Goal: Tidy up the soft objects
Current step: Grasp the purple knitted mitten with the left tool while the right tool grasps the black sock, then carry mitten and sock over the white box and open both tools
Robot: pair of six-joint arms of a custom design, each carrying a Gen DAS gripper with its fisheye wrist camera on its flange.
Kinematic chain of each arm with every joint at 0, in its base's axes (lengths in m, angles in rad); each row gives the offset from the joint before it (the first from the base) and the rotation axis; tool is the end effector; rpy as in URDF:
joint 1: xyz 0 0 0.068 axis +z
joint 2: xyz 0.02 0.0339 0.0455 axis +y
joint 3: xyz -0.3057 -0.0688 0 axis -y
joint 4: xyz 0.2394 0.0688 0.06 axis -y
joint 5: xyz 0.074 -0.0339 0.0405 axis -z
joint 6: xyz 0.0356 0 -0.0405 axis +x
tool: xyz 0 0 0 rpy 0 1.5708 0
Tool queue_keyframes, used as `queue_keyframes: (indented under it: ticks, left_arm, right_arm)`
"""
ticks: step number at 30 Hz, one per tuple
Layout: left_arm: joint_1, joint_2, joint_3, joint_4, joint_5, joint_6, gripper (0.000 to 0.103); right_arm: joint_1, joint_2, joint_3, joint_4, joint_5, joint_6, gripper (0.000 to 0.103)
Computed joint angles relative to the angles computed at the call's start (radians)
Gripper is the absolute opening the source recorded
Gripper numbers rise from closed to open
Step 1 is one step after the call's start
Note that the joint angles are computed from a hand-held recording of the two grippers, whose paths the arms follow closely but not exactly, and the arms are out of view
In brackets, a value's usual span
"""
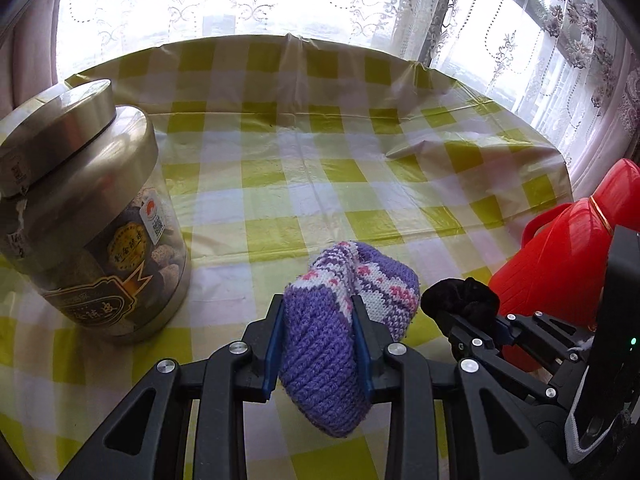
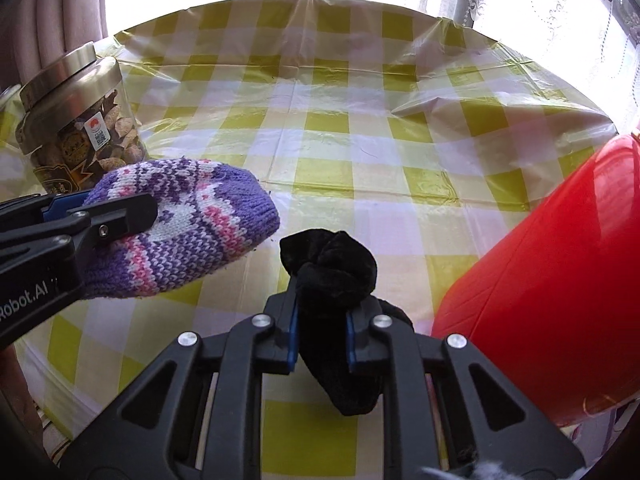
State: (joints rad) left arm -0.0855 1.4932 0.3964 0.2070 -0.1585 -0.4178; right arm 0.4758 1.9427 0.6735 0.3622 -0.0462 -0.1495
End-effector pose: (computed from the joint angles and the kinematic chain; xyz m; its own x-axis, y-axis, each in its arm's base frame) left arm 0.2273 -0.0138 0.1479 -0.7016 -0.3420 -0.6252 -0.3275 0.9339 -0.1434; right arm 0.2899 0.1512 0.1012 -0.6204 -0.4871 -0.6147 -0.5818 0.8114 -0.0558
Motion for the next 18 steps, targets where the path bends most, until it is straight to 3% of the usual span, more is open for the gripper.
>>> queue_keyframes:
  ticks: [7, 18]
  left_arm:
    - [-0.012, -0.195, -0.137, -0.033, 0.013, -0.086, 0.032]
    - [-0.367, -0.441, -0.187, -0.229, -0.201, -0.397, 0.032]
  right_arm:
    - [-0.038, -0.146, -0.128, -0.01, -0.051, -0.024, 0.02]
    - [-0.27, -0.398, -0.261, -0.152, -0.236, -0.165, 0.02]
